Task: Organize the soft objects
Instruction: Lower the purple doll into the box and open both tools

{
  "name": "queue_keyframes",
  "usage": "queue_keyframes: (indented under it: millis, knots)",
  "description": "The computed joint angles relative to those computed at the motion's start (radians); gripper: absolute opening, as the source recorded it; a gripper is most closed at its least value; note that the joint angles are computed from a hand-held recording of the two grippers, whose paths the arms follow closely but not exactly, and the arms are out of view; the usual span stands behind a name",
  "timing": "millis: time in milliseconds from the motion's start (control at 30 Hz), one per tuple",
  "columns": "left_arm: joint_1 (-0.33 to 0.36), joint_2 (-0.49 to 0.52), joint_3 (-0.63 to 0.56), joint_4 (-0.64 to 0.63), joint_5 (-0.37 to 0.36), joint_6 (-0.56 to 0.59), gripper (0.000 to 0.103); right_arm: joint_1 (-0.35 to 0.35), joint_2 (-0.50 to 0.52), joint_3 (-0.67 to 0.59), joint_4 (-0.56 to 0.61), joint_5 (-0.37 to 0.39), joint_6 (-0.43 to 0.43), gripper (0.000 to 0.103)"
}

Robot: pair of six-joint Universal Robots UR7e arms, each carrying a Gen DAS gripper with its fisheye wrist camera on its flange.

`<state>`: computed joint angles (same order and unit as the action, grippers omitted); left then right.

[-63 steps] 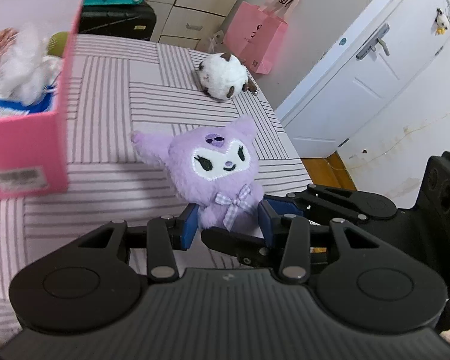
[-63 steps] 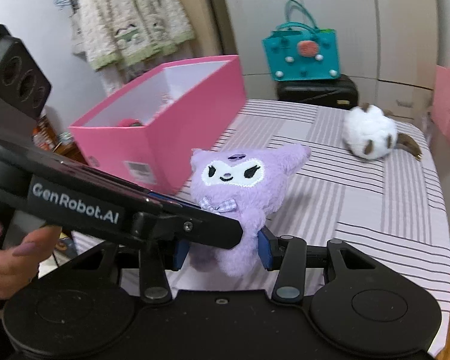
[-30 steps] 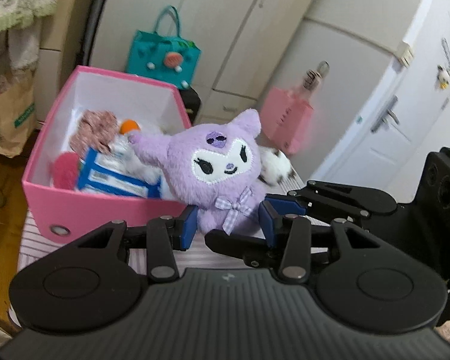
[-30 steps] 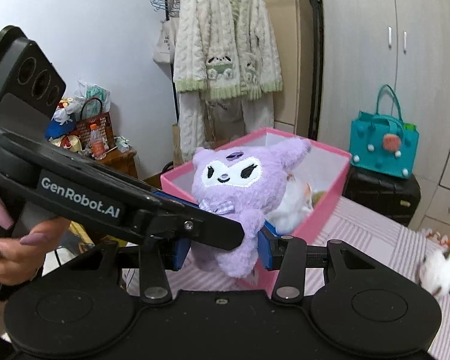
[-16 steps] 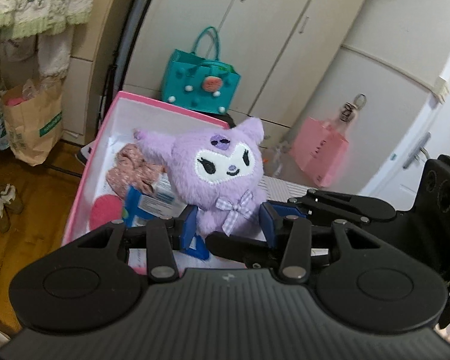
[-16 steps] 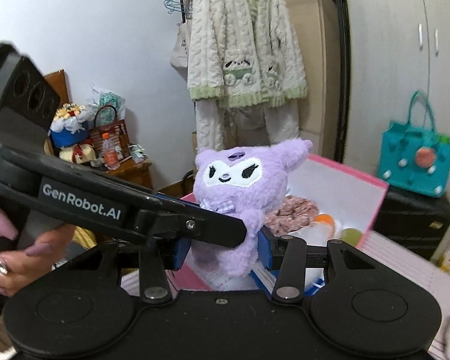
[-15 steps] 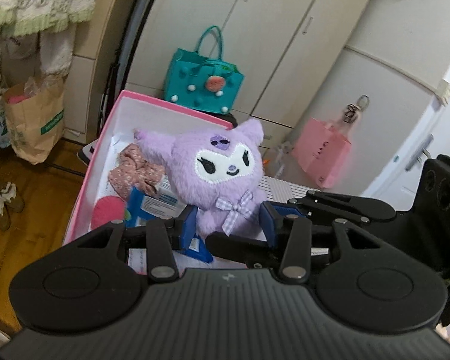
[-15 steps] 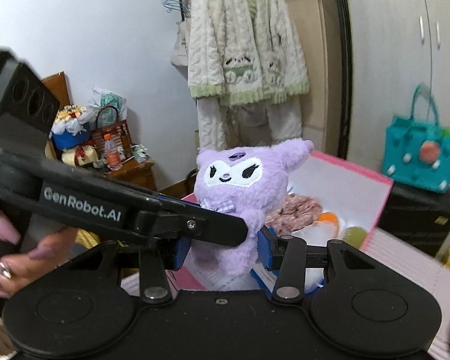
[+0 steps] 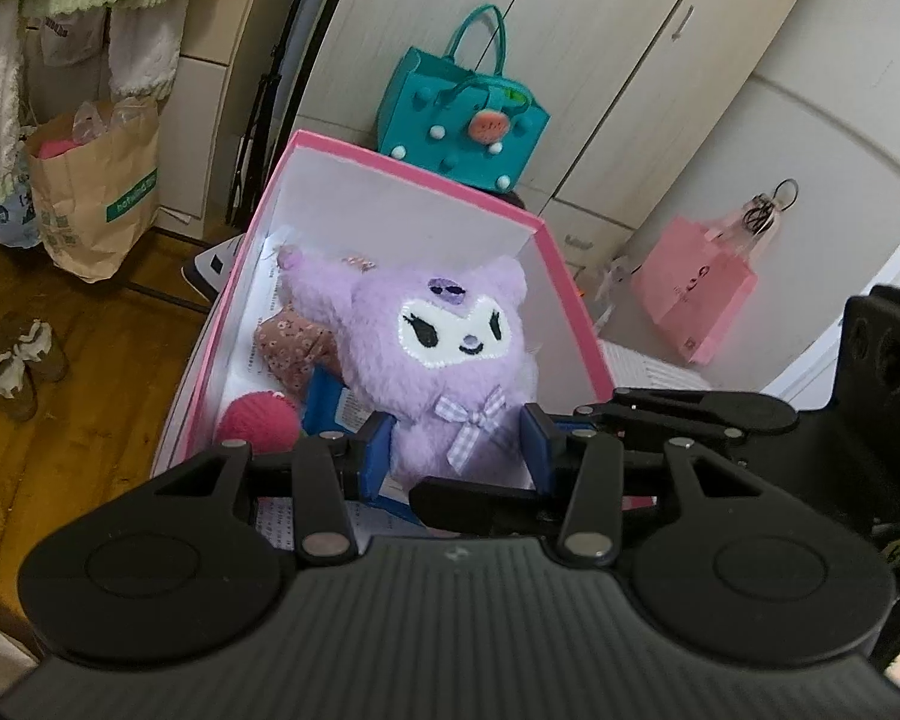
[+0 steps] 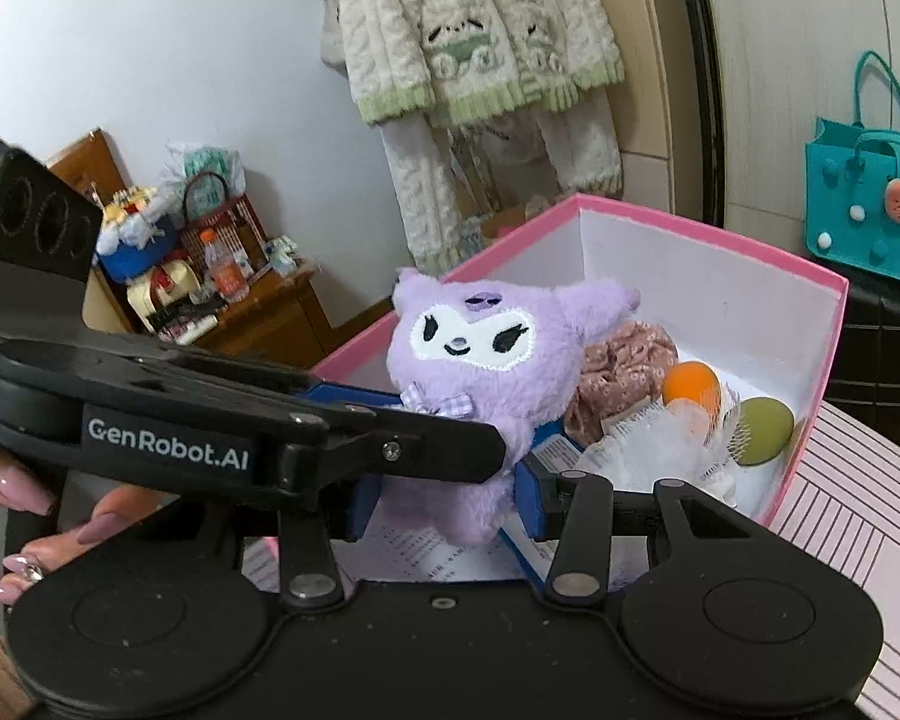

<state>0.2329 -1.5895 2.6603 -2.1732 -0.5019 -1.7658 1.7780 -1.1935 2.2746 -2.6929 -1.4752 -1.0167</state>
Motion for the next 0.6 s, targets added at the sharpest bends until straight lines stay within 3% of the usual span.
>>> queue_keyframes:
  millis: [133, 267, 367, 600]
  knots:
    - [0.028, 0.011, -0.004, -0.024, -0.007, 0.021, 0.043, 0.022, 0.030, -0.007, -0.053, -0.063, 0.024, 0.052]
    - [0.002, 0.017, -0.025, 0.123, 0.007, -0.079, 0.043, 0.029, 0.033, 0.024, -0.145, -0.116, 0.017, 0.054]
    - [-0.027, 0.008, -0.034, 0.205, 0.004, -0.128, 0.044, 0.023, 0.007, 0.041, -0.143, -0.110, 0.011, 0.058]
    - [-0.089, 0.007, -0.091, 0.399, -0.033, -0.206, 0.044, 0.013, -0.096, 0.075, -0.093, -0.095, -0.019, 0.058]
